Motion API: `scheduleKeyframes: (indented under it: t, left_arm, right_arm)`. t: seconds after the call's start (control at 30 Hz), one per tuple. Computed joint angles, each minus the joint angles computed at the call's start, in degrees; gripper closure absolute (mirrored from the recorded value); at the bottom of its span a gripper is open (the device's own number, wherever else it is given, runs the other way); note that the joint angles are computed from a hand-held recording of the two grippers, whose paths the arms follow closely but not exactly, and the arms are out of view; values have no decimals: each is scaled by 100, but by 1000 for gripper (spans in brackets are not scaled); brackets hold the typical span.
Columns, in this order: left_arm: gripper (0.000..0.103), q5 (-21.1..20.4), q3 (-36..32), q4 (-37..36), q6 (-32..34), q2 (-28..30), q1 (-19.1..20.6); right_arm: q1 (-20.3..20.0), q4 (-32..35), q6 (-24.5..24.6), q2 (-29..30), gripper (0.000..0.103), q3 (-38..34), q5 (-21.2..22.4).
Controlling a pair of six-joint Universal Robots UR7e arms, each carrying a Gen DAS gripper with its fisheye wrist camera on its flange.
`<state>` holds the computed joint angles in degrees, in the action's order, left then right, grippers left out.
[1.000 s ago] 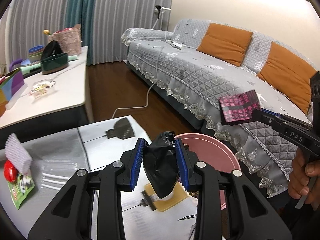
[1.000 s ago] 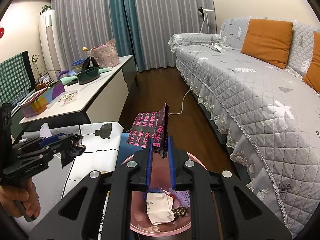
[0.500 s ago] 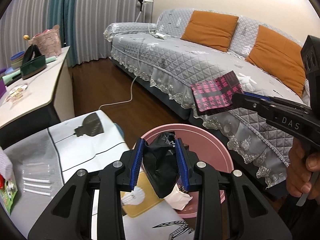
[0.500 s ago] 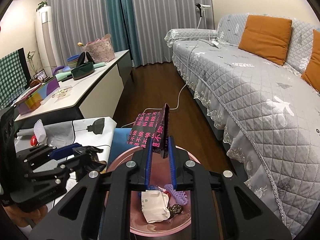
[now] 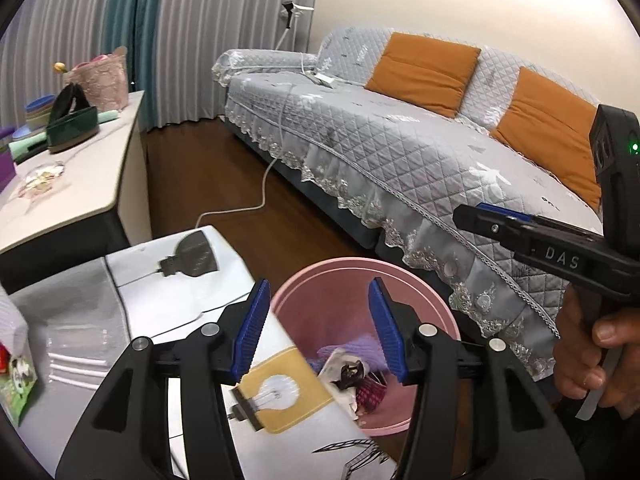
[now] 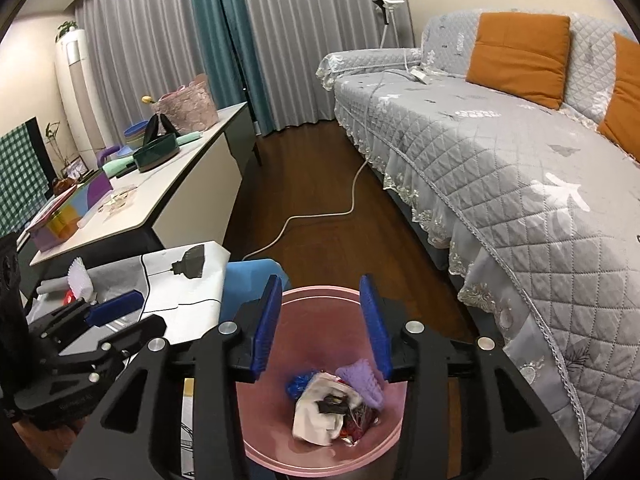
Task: Collect trash
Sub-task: 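Open both tools to drop the black bag and pink wrapper into the bucket, then move both tools back over the table toward the remaining trash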
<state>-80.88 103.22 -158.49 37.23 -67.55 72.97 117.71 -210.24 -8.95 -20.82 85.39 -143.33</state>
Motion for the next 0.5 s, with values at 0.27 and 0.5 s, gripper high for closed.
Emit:
scheduleKeyframes:
  t: [0.27, 0.5]
  left_arm:
    - [52, 28, -159, 20, 40, -221, 211]
    - [52, -41, -455, 83, -24, -403, 512]
  right_arm:
    - [134, 250, -149, 358, 62, -547, 218]
    - [267, 628, -267, 793, 62, -1234, 445]
